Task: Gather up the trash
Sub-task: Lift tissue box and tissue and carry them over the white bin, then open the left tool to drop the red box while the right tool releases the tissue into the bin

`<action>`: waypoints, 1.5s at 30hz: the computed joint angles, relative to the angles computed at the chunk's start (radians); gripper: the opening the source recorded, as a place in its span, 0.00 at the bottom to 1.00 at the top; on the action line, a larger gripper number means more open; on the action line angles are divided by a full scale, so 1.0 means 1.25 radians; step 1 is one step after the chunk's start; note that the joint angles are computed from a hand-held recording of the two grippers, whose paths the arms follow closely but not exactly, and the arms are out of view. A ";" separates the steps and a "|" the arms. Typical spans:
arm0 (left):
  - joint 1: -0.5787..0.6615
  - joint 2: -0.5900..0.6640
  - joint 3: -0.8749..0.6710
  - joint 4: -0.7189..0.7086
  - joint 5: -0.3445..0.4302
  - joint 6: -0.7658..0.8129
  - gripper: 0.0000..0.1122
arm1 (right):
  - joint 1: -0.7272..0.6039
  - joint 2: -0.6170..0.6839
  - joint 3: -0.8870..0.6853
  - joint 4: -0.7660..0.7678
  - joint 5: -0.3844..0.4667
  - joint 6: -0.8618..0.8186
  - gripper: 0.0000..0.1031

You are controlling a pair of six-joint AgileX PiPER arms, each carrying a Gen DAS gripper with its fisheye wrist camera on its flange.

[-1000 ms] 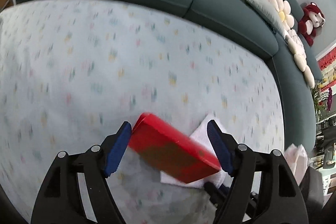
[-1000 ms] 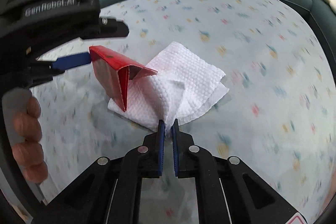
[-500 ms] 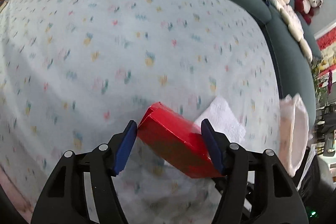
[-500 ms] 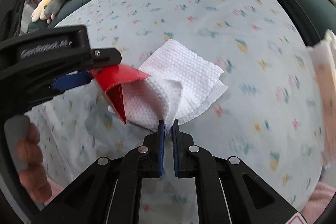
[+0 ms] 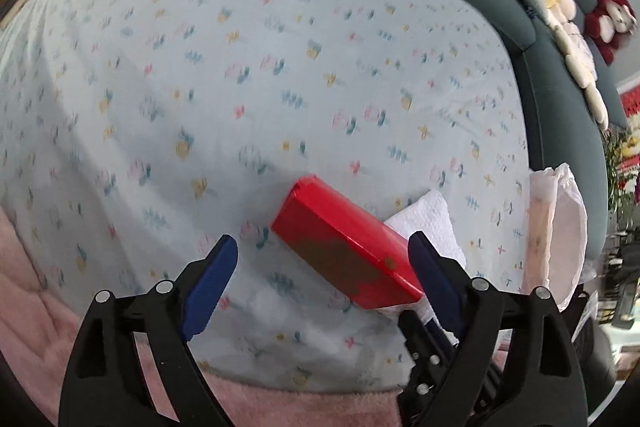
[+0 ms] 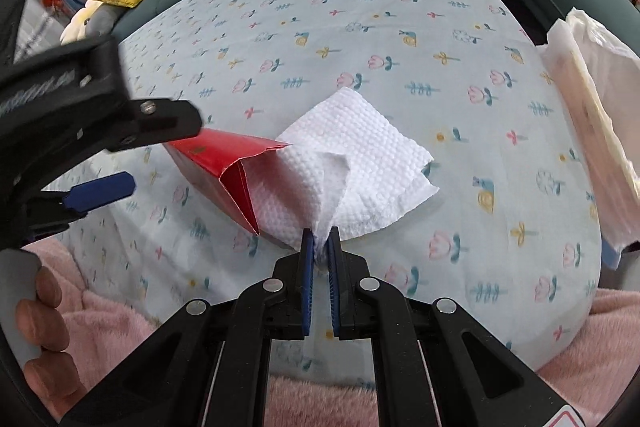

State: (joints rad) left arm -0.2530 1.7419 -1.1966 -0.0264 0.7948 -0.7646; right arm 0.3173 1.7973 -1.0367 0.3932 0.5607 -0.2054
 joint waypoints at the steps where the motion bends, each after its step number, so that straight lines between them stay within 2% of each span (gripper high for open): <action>1: -0.001 0.002 0.003 -0.011 0.001 0.002 0.71 | 0.001 -0.007 0.011 0.002 -0.004 -0.004 0.06; 5: 0.008 0.013 0.022 -0.074 0.001 0.039 0.53 | 0.009 -0.034 0.059 0.026 -0.018 -0.024 0.06; 7: 0.017 0.014 0.040 -0.111 -0.014 0.063 0.42 | 0.013 -0.046 0.075 0.034 -0.022 -0.034 0.06; 8: 0.024 0.008 0.055 -0.139 -0.027 0.090 0.34 | 0.014 -0.049 0.076 0.036 -0.022 -0.037 0.06; 13: 0.015 -0.027 0.058 -0.140 -0.041 0.128 0.16 | -0.009 -0.092 0.096 0.057 -0.024 -0.056 0.06; 17: -0.006 -0.049 0.028 -0.121 -0.037 0.141 0.11 | -0.048 -0.129 0.086 0.074 -0.013 -0.069 0.06; 27: -0.103 -0.021 -0.128 -0.072 0.007 0.131 0.10 | -0.232 -0.181 0.009 0.157 0.047 -0.178 0.06; 34: -0.186 0.065 -0.296 -0.050 0.057 0.126 0.10 | -0.360 -0.188 -0.040 0.181 0.070 -0.219 0.06; 45: -0.294 0.244 -0.610 -0.003 0.186 0.121 0.10 | -0.520 -0.168 -0.078 0.261 0.107 -0.323 0.06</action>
State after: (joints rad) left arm -0.6207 2.0465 -1.9588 -0.0302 1.0271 -0.6131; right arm -0.3329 1.5879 -1.1341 0.7189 0.6942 -0.6097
